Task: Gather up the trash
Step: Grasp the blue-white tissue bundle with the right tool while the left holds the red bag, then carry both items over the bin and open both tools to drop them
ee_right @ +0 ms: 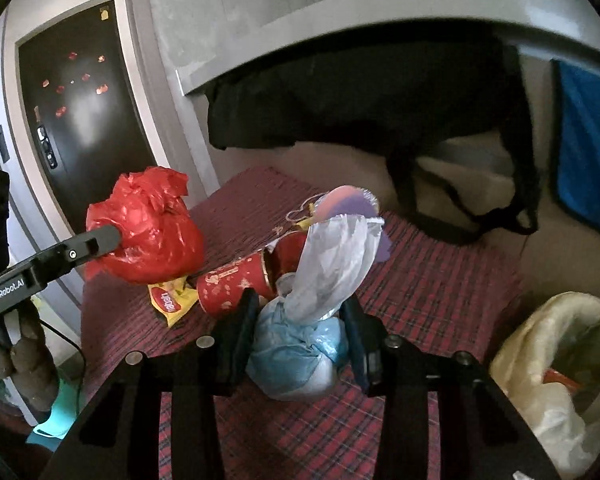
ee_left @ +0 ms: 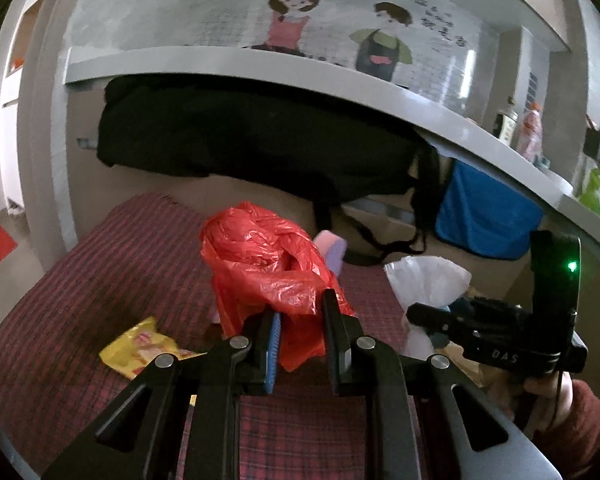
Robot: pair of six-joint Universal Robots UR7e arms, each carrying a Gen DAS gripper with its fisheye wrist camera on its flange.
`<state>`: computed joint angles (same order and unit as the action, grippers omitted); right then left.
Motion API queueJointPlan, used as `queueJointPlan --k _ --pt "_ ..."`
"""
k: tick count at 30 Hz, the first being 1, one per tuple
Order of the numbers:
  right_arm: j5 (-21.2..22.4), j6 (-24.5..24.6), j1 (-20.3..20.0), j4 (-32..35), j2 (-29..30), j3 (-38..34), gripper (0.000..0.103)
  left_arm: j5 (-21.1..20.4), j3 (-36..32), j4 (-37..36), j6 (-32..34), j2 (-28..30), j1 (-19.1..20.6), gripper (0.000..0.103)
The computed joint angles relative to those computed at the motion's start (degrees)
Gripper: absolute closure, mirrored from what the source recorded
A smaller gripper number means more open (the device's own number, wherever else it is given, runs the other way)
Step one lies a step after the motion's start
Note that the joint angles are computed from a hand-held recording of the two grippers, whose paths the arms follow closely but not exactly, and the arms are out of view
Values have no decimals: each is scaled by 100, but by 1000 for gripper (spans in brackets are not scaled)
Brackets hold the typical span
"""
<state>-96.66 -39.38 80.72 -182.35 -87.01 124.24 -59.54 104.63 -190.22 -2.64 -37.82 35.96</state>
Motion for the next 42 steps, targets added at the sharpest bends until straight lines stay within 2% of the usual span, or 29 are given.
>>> queueJointPlan --k 10,17,22,30,35,37,42 --pt "369 -382 -460 -338 -1071 609 65 327 -133 -463 164 518 -700 83" --pt "844 -371 -1290 -351 -2000 789 65 311 -663 -322 245 1070 -1147 83" --pt "1274 -245 -2056 -324 -2478 729 64 6 -1326 46 193 1548 -1255 83" --pt "1637 -152 -2791 -232 -2668 460 64 -518 -2428 663 153 2284 -1293 83" --pt "1702 -100 -2998 -358 -2558 341 64 -970 -2940 1132 104 2574 -1180 83" --pt "1874 -3 -3154 -302 -2561 298 64 -1173 -3169 1282 110 2707 -1114 83" --pt "1966 57 -3264 -351 -2445 191 64 -1343 -3660 1566 25 3015 -1019 83"
